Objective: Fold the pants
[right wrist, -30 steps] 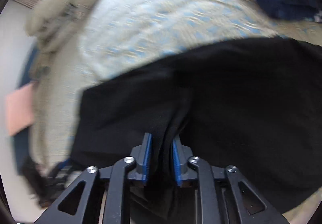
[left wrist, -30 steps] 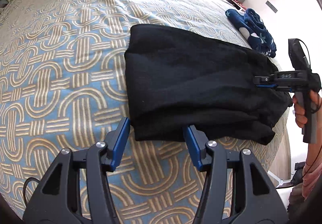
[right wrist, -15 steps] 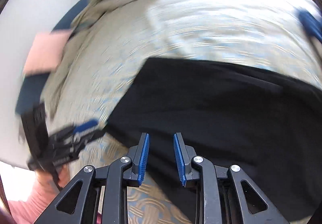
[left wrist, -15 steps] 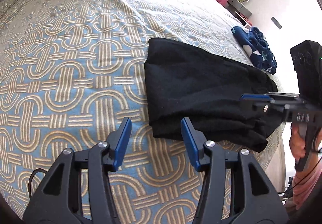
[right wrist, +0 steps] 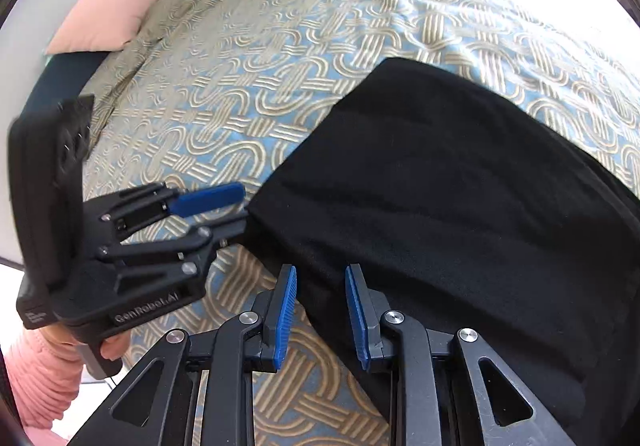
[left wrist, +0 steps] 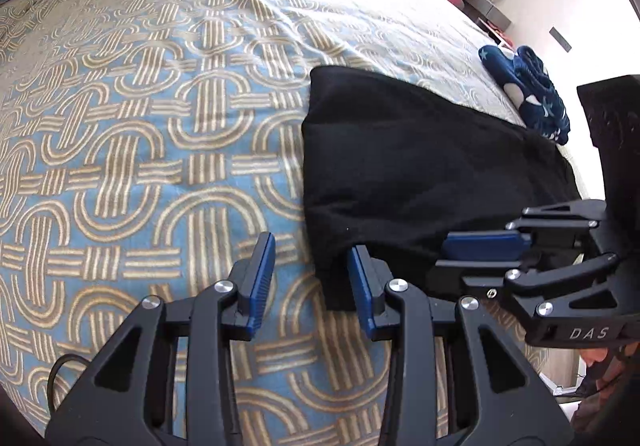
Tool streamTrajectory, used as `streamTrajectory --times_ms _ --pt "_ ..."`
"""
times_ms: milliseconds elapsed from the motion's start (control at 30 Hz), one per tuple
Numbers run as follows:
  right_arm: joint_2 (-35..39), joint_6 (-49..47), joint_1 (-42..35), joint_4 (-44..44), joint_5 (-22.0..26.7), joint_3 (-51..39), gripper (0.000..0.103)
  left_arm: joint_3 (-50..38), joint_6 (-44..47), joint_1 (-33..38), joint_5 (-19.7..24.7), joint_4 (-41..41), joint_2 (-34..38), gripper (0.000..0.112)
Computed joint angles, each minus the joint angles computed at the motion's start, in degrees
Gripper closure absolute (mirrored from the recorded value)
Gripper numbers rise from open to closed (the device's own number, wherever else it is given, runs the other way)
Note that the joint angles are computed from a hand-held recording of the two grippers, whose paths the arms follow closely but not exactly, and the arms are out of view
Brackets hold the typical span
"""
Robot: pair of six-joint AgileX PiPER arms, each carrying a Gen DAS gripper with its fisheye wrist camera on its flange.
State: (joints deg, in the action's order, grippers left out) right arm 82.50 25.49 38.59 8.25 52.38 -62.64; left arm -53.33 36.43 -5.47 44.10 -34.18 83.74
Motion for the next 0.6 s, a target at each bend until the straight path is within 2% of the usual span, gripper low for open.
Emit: streamTrajectory --times_ms 33,67,167,233,300,400,600 --pt "-0.32 -0.83 -1.16 1.20 0.11 0.25 0.078 0.31 2.78 0.53 0.22 -2.42 -0.22 0.094" --pt "-0.91 -1.82 -2.55 3.05 -0.27 1.02 0.078 0.30 6.00 1.62 2.09 -5.39 -0.01 0.102" --pt "-3.32 -4.03 -6.22 6.73 -0.35 2.01 0.078 1.45 9.72 3.90 3.27 -8.08 -1.11 0.102" --pt "-3.69 -4.13 -8.16 4.76 1.40 0.07 0.077 1.90 10.46 5.05 4.17 -8.09 -1.03 0.103" --pt "-1.57 -3.23 -9.11 1.60 3.37 -3.86 0.073 2.17 10.31 5.28 4.35 -7.54 -0.61 0.103" --pt "5.28 -7.96 -11.87 0.55 5.43 -12.15 0.058 2.58 10.13 5.09 3.90 -7.53 -0.77 0.103" --pt "23.42 -14.79 -15.02 -2.13 11.82 -31.82 0.056 2.32 10.27 5.07 4.27 -7.32 -0.80 0.103"
